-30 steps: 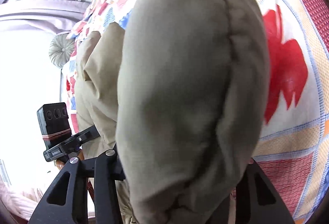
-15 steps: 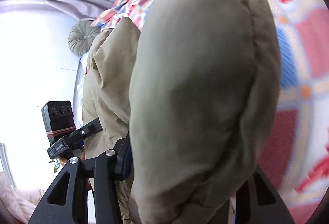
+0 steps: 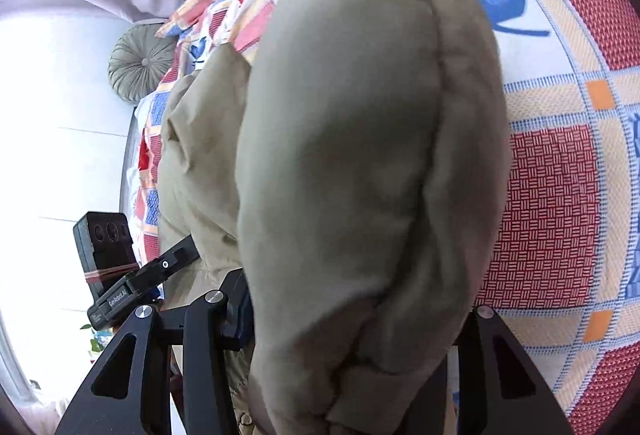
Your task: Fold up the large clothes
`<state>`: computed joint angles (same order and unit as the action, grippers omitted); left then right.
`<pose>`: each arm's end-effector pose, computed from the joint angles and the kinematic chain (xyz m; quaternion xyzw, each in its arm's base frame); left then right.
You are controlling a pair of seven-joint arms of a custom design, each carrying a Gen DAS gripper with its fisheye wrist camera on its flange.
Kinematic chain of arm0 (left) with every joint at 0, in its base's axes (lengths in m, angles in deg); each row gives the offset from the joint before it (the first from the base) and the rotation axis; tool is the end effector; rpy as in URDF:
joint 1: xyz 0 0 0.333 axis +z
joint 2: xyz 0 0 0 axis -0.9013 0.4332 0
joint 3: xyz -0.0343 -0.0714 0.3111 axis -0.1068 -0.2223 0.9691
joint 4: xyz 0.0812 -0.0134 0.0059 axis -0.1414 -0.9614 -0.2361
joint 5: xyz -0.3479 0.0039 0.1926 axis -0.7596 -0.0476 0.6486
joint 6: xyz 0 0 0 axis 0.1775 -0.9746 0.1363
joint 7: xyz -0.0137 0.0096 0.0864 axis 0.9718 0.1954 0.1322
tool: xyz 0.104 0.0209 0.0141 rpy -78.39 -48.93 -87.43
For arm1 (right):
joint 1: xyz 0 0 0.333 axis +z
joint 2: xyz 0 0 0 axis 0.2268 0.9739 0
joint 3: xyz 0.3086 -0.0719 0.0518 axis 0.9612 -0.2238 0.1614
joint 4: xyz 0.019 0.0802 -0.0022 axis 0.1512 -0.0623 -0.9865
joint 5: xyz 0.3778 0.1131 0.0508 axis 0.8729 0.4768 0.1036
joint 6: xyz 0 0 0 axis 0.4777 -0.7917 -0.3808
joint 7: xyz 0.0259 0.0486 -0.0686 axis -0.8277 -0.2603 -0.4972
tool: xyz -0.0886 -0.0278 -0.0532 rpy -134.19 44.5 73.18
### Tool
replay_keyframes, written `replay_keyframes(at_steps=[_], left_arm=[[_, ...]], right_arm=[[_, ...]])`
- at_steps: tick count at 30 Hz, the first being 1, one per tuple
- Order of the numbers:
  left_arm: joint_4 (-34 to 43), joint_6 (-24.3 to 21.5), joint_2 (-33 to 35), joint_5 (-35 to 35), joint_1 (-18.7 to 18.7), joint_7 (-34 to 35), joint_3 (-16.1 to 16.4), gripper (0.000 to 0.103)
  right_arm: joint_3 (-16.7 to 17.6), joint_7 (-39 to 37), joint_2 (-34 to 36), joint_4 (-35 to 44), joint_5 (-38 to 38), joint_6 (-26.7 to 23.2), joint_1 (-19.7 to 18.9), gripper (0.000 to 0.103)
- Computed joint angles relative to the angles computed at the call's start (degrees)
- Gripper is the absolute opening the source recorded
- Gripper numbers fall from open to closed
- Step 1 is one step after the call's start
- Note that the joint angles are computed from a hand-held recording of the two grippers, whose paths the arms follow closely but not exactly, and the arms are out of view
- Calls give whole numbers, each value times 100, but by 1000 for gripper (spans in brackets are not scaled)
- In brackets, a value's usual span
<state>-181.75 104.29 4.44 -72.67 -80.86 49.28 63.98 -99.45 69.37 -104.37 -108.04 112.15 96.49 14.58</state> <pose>0.4620 -0.2014 0.4218 0.6847 -0.6622 0.2975 0.0648 0.4018 -0.0318 0.4001 -0.5958 0.6980 0.2038 0.3410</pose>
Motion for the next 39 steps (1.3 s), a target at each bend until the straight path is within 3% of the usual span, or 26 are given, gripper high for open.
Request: replay_keyframes(at_steps=[5,6,10,20,24,25,27,28,29,31,35,39], left_arm=[[-94,67,-74,485,66,-419,-74,90],[-111,100,-90,727,103,-641,-125,92],[-190,174,-178,1306,112,-1188,-174,93],[-219,181,-256,1945,77,-1918,-170,93],[-271,106,-398,2527,175,-2381,-265,93],[-275,84,-423,2655,188,-2483,-281,93],[-254,51,-430,2846,189,-2632,-295,93],[-259,37,-442,2904,182,-2678,-288,93],[-256,16,-452,2964,180,-2737,-287,93],[-248,-50,-490,3132,207,-2904,-308,93],[-429,-107,-981,4456,615,-3973,-726,93],[-754,-133,-1548,4683,461,-4027,-577,92]], right_arm=[[120,308,77,58,-244,25,-134,62],[95,323,216,139,-261,200,8,62],[242,684,-36,99,-715,235,-51,63],[435,1790,-1582,-332,-2656,391,-341,63],[208,1928,-1906,-372,-3032,403,-389,63],[240,2053,-2019,-353,-3011,289,-349,63],[-10,1904,-2036,-349,-2982,212,-277,62],[-36,1878,-2141,-389,-2945,147,-246,56],[-15,1854,-2103,-386,-2872,203,-161,50],[208,1954,-2127,-436,-2674,402,82,49],[314,1886,-2282,-461,-2607,444,439,47],[493,1822,-2363,-500,-2858,376,613,39]])
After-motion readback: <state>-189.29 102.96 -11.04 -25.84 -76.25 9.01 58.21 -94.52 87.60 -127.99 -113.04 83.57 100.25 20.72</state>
